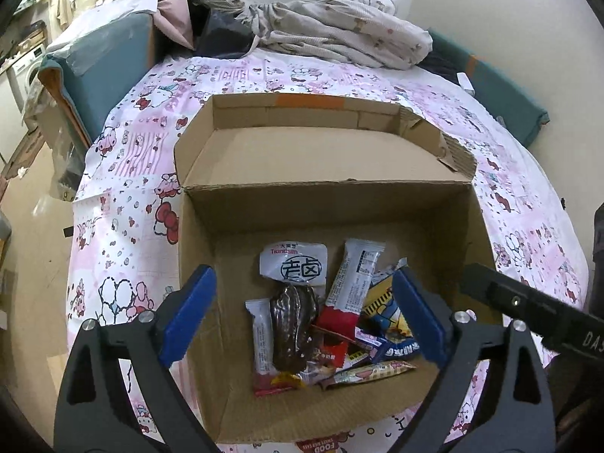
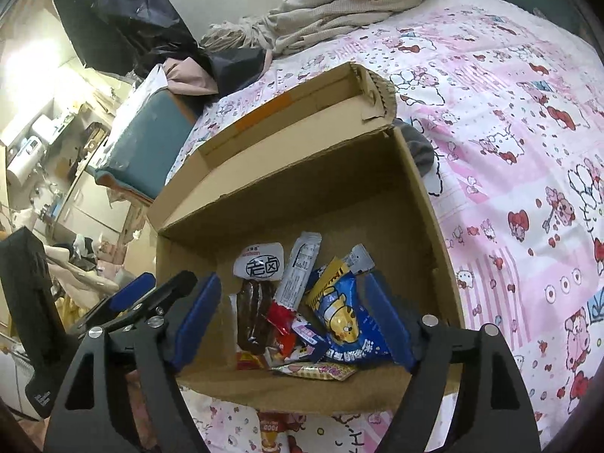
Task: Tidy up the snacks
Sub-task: 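Move both grippers back toward the last snacks beside the box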
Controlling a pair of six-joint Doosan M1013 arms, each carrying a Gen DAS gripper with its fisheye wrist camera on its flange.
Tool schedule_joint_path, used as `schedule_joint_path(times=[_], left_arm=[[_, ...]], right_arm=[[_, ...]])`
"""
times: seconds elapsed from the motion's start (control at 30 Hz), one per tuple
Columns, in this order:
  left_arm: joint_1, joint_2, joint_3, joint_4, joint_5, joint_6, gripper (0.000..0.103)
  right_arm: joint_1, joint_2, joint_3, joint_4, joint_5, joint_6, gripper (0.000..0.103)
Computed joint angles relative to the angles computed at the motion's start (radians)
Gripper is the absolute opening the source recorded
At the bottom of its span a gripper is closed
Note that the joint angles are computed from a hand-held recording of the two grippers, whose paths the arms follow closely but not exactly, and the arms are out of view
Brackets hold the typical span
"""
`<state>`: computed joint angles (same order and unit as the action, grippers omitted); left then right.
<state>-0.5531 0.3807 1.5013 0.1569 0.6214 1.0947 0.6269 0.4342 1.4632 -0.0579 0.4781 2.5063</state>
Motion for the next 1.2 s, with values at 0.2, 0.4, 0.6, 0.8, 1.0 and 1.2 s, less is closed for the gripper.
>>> schedule_joint_path(times=[0.2,0.4,0.6,0.8,1.0,1.2], left_arm=[[-0.010,-0.030,0.022,0.108,0.034,-0.135,0.092],[-0.010,-0.080,0.072,0.128,0.012,-0.192,0.092],[-0.014,-0.114,0.112,0.102,0.032,-0.154,0.093],[-0.012,-0.145,0.159,0.046,0.027,-0.159,0.093],[-0.020,-0.147,0.185,0.013,0.054,-0.159,0.100],[-0.038,-0.111,0.185,-0.033,0.148,-0.146,0.100]], right_arm=[[0.006,-0.031,0.033,0.004,-0.011,0.017,0.081],[0.019,-0.072,0.075,-0.033,-0.032,0.091,0.082],[0.038,-0.103,0.112,-0.068,-0.036,0.156,0.082],[0.038,-0.138,0.184,0.057,-0.099,0.146,0.082],[0.058,-0.154,0.221,-0.043,-0.078,0.268,0.082],[0.046,-0.161,0.262,0.002,-0.091,0.335,0.082]])
